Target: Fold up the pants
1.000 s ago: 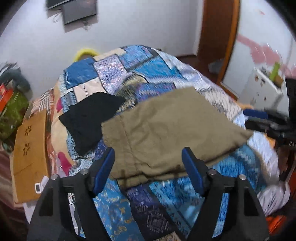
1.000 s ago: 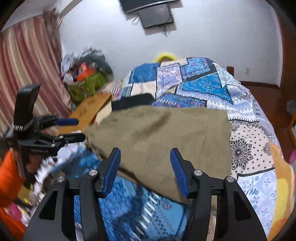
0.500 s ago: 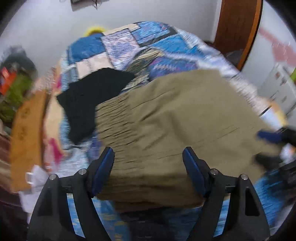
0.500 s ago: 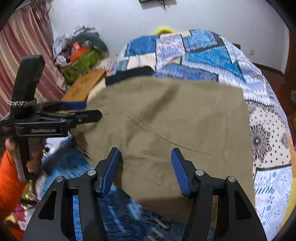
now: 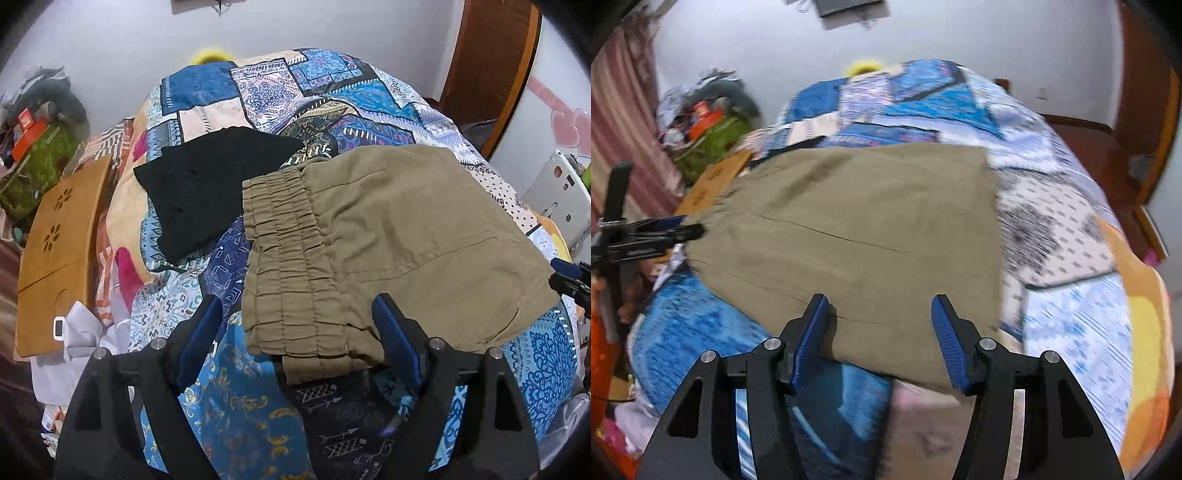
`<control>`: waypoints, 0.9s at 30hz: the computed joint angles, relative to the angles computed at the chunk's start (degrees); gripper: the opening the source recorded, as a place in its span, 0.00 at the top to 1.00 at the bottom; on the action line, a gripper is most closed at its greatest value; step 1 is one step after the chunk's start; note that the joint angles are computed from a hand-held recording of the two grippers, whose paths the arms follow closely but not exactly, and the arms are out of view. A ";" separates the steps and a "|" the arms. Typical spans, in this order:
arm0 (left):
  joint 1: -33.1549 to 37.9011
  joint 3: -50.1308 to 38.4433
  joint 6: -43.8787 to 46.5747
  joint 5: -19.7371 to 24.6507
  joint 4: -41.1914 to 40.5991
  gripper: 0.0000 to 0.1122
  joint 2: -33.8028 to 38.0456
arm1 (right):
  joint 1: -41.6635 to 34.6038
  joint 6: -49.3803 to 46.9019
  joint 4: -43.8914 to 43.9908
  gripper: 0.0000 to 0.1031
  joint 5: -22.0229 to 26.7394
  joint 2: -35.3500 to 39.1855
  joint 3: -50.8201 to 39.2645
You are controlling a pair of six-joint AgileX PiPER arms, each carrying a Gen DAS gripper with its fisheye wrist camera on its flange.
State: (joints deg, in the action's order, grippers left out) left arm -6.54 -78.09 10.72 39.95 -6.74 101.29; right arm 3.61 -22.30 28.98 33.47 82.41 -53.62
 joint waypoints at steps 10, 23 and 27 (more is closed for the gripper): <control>-0.97 -1.81 -3.50 2.11 3.49 0.24 0.10 | -1.12 2.26 -2.46 0.42 2.88 -1.07 -1.09; -1.71 -24.15 -9.61 9.07 9.25 0.18 10.18 | -2.64 2.73 -2.48 0.36 2.46 6.04 -13.26; -0.59 -35.21 -10.28 13.55 8.52 0.16 17.22 | -3.75 1.80 -0.45 0.36 3.51 11.39 -18.93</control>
State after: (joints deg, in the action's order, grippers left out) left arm -7.13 -113.30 0.43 53.49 1.77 118.51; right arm -0.14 -20.50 28.53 36.98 93.80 -72.55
